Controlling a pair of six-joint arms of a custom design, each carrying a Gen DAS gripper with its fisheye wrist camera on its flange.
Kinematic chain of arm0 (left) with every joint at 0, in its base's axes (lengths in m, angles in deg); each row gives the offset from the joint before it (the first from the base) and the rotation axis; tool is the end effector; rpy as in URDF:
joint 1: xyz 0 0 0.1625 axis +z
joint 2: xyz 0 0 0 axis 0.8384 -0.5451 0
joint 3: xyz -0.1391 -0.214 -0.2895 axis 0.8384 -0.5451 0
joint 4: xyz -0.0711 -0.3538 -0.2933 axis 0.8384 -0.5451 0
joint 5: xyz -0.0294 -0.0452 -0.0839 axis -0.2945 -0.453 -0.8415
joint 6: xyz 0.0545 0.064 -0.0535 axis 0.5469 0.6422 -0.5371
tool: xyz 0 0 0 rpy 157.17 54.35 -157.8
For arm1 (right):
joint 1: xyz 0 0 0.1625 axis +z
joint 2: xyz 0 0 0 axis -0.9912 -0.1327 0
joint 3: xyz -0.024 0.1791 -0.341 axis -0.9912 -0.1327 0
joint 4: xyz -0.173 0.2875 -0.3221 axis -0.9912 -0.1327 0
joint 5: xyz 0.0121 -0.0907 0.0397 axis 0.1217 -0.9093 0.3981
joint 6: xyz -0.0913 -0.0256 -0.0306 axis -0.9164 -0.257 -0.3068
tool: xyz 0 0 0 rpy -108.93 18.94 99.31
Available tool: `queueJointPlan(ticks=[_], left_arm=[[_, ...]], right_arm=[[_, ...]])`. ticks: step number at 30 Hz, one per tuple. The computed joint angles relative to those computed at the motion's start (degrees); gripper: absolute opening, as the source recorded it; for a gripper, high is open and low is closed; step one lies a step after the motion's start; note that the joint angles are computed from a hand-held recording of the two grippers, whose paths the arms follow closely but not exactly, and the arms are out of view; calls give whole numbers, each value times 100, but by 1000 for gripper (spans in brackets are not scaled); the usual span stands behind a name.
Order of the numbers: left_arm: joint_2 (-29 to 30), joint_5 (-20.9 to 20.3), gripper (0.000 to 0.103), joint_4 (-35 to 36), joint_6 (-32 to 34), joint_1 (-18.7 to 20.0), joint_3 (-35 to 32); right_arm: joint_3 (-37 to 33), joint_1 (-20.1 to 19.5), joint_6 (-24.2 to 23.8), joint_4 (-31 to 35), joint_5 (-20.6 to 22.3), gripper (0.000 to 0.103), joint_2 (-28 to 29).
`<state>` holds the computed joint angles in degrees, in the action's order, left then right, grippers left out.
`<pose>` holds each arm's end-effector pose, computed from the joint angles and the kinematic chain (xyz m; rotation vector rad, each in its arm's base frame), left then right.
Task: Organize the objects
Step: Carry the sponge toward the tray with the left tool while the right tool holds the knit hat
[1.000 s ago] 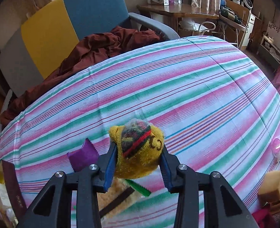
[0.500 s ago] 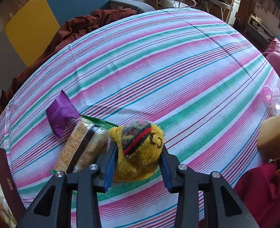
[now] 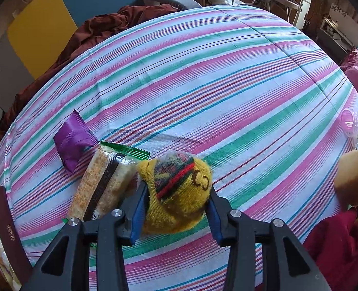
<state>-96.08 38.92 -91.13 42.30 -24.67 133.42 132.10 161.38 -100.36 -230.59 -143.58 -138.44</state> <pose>-0.2670 -0.4100 -0.0658 0.6546 2.3610 -0.6387 -0.0309 -0.5658 0.2375 -0.1333 -2.3951 0.5343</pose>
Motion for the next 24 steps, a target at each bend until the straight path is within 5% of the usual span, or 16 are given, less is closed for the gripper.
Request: queueJointPlan(ticks=[24], left_arm=[[-1017, 487, 58, -187, -483, -438, 605]], right_arm=[[-25, 105, -365, -313, -246, 44, 178]])
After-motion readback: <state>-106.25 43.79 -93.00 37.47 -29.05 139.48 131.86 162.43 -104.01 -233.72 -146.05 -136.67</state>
